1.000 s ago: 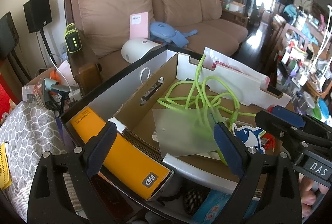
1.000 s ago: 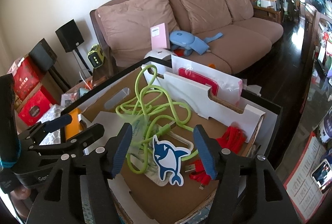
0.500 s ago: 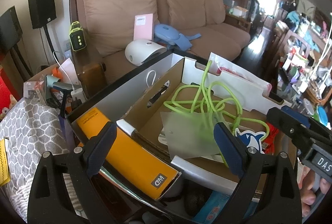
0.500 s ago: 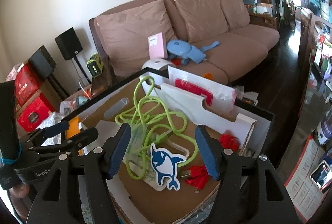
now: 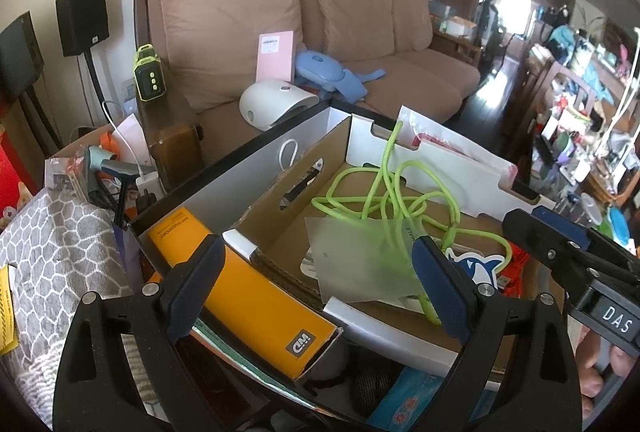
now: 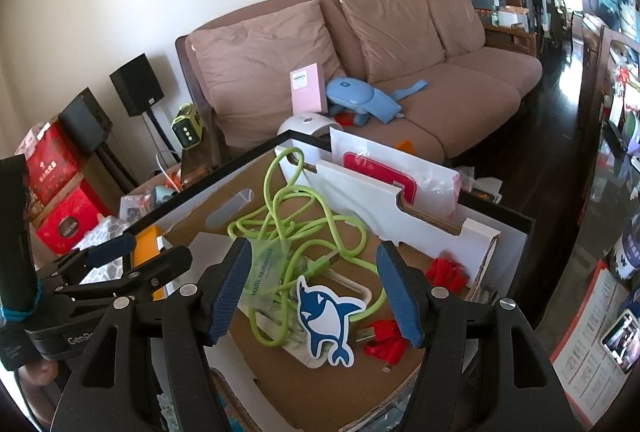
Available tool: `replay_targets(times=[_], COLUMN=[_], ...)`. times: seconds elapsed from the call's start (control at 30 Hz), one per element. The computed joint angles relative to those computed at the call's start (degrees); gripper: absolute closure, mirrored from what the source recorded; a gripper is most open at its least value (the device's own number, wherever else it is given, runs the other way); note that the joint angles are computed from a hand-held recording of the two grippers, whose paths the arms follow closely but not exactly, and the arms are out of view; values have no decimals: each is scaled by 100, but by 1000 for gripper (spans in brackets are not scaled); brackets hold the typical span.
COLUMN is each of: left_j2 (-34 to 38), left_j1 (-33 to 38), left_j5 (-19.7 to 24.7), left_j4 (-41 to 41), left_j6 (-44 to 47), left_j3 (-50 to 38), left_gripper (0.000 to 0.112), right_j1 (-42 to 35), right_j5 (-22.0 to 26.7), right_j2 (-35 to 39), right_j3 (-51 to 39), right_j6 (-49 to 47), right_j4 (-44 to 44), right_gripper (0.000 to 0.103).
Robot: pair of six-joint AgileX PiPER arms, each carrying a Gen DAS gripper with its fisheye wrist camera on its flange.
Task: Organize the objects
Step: 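Turn both open grippers away from the box toward the bed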
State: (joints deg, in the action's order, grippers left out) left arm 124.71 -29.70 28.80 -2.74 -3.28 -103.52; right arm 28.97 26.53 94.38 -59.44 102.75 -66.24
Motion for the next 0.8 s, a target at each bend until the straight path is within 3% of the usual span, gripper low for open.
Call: replay_targets(times=[0.53, 0.8], left_j2=[-221, -579], left_j1=[97, 233], left_j5=[-176, -536], left_j4=[-42, 335], left_j6=[-71, -634], left_j3=[241, 637], left_gripper=[18, 18], right_j1=[41, 89], right_j5=[-27, 87], right_j2=[-95, -114], right_j3=[136, 136], right_j6=[563, 748], right_j4=[-465, -624], right_gripper=[36, 36])
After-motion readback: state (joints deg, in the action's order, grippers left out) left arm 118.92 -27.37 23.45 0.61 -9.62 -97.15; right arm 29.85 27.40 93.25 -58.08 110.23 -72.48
